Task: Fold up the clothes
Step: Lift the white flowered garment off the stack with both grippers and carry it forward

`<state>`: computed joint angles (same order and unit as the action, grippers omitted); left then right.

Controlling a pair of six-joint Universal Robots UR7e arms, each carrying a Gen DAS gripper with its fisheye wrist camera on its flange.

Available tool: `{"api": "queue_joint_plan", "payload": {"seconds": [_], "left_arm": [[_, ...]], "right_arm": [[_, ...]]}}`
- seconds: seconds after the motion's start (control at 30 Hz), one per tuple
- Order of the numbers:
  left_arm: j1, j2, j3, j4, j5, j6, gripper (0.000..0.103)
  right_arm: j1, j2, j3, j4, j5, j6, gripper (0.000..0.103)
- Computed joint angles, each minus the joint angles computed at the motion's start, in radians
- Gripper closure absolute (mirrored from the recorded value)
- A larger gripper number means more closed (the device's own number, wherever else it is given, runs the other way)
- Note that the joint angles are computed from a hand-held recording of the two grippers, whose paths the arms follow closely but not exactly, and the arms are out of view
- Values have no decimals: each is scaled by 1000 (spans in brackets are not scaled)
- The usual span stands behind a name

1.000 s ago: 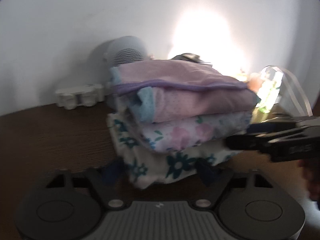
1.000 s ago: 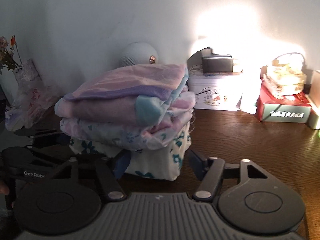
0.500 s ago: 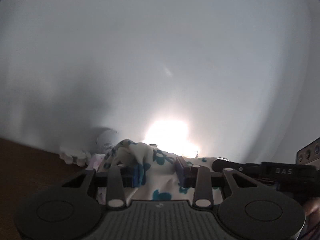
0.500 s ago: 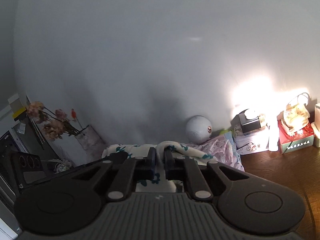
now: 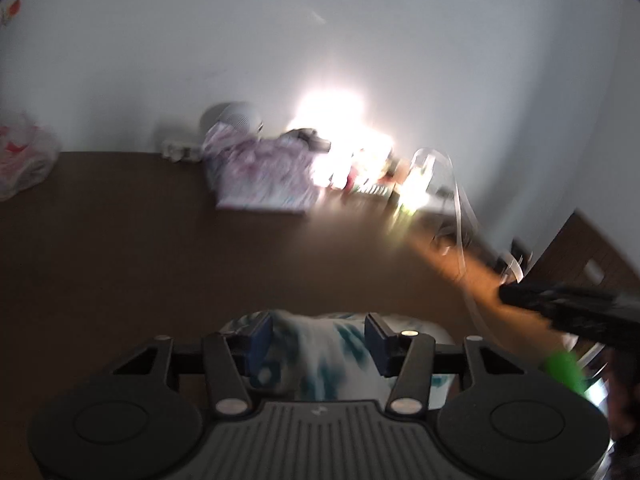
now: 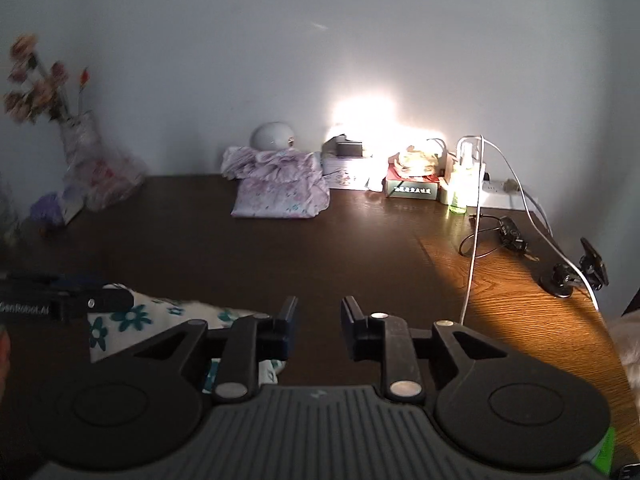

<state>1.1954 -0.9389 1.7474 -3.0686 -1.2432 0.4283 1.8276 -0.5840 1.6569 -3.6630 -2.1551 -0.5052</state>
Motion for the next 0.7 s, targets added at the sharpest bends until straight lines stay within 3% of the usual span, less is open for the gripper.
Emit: {"api": "queue_joint_plan", "payload": {"seconds": [0.1,0.2,0.27,0.33,0.47,0.53,0.57,0.7], "left_arm": [[11,-88,201,-174,-18,172,31],[13,-127,305,-217,28,229,31],[15,-147,346,-213,41,198,31],[18,-168,377,-198,30,179,31],[-21,-144,417,-294,90,239,31],[-38,-133,434,-361,79,302,31],[-46,-124,449,-404,78,336,31],[-90,-53,516,-666,121,501,31]], "right_arm": [[-1,-35,189,-100,75,-118,65],[0,-18,274,-99,91,-150,63],[-11,9,274,-76,106,-150,61],[1,38,259,-65,73,-136,58],[-9,70,235,-77,86,-168,54],[-22,72,229,-80,112,-154,69],[-24,59,242,-85,132,-137,95],[-34,5,291,-105,213,-66,95]]}}
